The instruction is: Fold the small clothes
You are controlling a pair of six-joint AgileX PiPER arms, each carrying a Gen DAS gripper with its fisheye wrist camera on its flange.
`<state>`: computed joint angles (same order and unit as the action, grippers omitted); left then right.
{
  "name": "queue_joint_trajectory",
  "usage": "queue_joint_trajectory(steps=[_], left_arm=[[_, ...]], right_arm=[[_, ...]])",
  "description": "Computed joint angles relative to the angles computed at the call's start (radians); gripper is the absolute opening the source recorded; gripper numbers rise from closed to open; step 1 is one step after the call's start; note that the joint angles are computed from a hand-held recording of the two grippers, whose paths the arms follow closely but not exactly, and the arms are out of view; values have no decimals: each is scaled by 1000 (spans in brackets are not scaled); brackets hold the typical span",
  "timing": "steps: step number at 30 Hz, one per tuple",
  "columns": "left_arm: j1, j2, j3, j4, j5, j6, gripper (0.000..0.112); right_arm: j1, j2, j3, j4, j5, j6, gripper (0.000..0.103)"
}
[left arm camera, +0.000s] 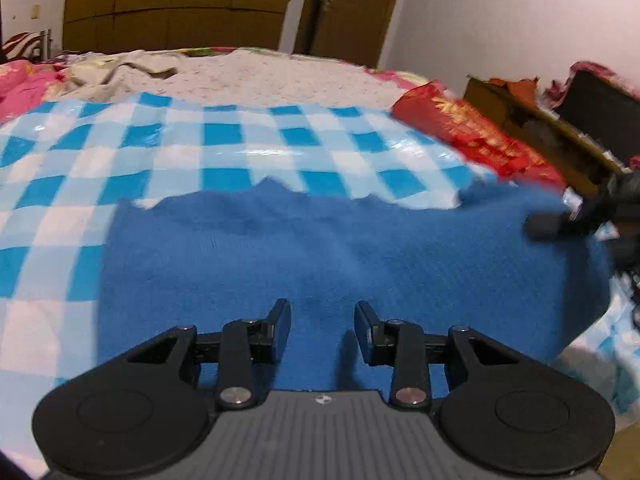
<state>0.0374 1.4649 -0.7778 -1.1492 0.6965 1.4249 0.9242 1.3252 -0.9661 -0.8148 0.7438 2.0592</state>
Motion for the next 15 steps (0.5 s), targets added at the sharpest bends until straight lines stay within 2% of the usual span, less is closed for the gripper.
queue_joint_trajectory(steps=[2,4,6,9,11,15], left_arm=[[2,45,-16,43,-12,-6,45],[33,47,15,-20,14,74,45],[52,56,3,-10,49,54,45],[129,92,-55,30,166,-15,44],[210,109,-98,53,264,-54,44],[334,117,-125,104,349,-57,44]], right_arm=[[17,74,-128,42,73,-116,21],[15,151,-254,87,102,-226,21],[23,233,-385,119,141,-319,21],[13,379,-602,193,178,-491,21],[12,502,-777,249,245,-613,21],[26,744,-1116,321,397,-824,21]])
